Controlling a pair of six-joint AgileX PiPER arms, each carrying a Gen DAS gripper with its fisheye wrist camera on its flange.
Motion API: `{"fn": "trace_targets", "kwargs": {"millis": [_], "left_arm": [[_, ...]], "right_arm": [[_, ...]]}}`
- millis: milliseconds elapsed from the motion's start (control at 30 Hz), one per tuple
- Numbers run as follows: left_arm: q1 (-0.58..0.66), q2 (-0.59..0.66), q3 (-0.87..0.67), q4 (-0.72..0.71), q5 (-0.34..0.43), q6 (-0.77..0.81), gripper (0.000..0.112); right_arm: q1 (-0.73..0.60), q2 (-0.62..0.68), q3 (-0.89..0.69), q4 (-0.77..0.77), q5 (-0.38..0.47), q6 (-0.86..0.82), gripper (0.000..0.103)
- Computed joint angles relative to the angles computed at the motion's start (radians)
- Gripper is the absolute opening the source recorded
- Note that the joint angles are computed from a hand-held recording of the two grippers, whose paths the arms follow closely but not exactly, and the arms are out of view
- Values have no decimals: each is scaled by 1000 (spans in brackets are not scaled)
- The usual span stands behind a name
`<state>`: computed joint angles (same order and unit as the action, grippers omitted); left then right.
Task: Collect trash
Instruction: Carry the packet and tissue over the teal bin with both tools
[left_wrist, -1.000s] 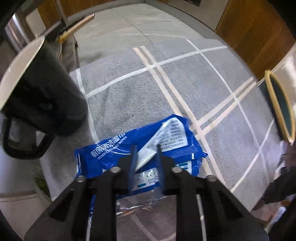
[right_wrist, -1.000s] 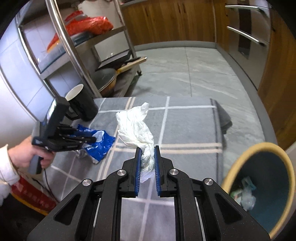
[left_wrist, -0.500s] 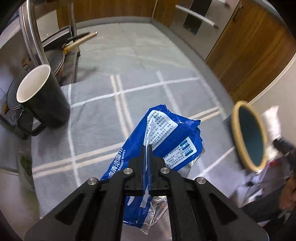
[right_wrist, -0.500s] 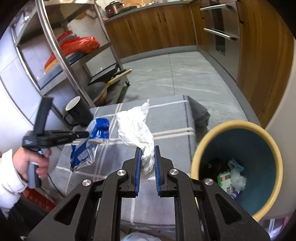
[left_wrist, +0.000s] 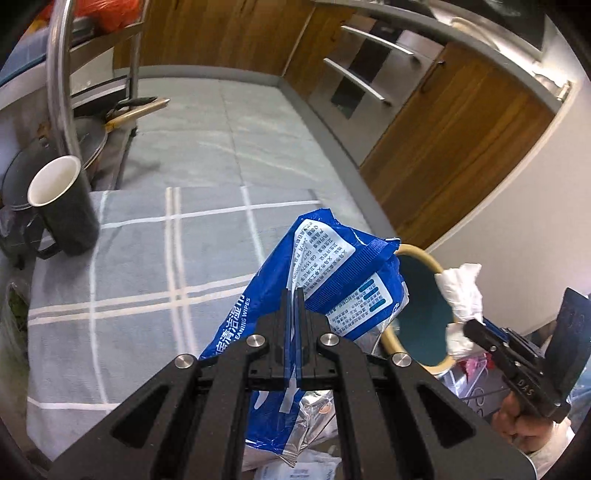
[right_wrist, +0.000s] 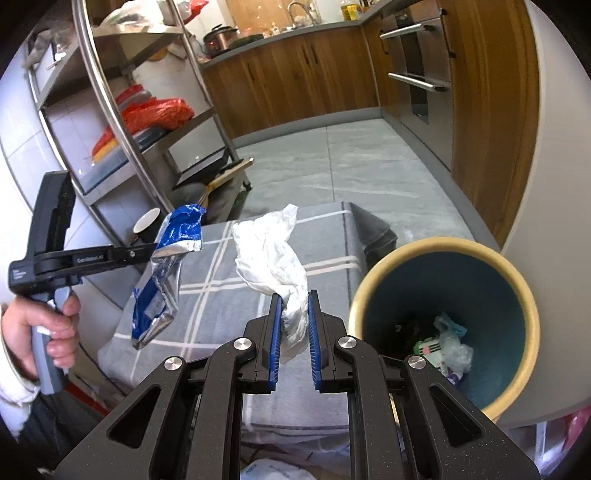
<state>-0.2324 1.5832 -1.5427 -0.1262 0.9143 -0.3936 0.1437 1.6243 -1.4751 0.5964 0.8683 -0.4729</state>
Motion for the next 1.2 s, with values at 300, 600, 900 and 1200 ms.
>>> {"fn": "trace_targets", "kwargs": {"millis": [300, 600, 900, 1200], "left_arm": [[-145, 102, -135, 62, -45, -89, 0], [-222, 223, -272, 65, -69, -148, 0], [-291, 418, -524, 43, -20, -178, 0], [-310, 656, -822, -42, 43, -237, 1]], "right_arm": [[-107, -75, 74, 53, -18, -77, 15], [-228, -104, 111, 80, -24, -100, 15], [-343, -107, 140, 80, -56, -73, 15], [-406, -95, 175, 82, -64, -63, 15]]}}
